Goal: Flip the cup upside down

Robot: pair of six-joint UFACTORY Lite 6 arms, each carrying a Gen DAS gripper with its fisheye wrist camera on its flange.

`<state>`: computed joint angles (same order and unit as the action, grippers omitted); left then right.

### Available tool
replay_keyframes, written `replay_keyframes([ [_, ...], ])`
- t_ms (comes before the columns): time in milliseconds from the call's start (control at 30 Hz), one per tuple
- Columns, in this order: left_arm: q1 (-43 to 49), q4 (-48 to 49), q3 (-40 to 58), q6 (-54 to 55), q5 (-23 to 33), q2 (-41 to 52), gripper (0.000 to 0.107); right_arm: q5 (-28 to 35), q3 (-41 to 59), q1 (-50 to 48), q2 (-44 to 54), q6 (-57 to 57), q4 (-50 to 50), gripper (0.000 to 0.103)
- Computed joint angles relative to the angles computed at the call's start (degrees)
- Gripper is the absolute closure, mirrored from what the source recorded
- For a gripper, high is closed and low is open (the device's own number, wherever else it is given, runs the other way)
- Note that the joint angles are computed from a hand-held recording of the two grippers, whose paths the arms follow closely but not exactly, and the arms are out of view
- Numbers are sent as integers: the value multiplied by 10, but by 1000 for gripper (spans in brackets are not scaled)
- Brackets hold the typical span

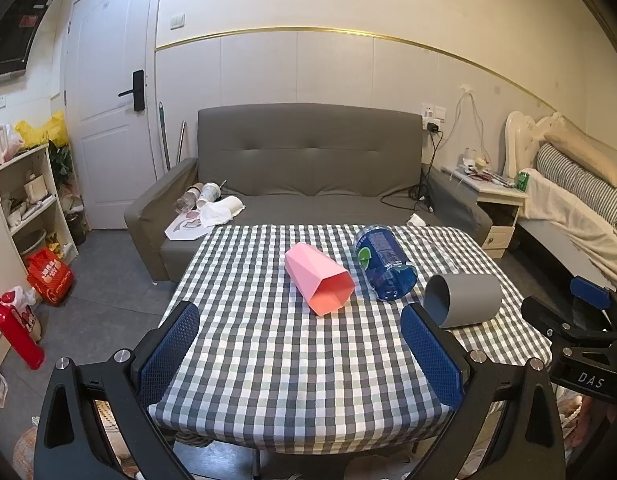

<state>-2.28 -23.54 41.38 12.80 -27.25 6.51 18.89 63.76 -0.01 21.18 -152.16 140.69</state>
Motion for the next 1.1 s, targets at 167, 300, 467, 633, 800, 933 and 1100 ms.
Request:
replay_keyframes([
  [167, -2, -7, 3, 6, 0, 2, 4, 0, -4, 5, -1, -13, 16, 0],
  [300, -2, -7, 4, 7, 1, 3, 4, 0, -5, 6, -1, -17, 20, 0],
  [467, -3, -9, 5, 8, 1, 4, 4, -1, -4, 6, -1, -13, 16, 0],
  [633, -2, -8, 5, 9, 1, 4, 4, -2, -3, 6, -1, -11, 14, 0],
  [800, -3, -13, 5, 12, 1, 4, 4, -2, -2, 5, 0, -7, 10, 0],
  [933, -4, -15, 6, 15, 3, 3, 4, -2, -2, 6, 0, -8, 11, 0],
  [1100, -5, -20, 6, 20, 3, 1, 4, -2, -2, 5, 0, -6, 10, 0],
])
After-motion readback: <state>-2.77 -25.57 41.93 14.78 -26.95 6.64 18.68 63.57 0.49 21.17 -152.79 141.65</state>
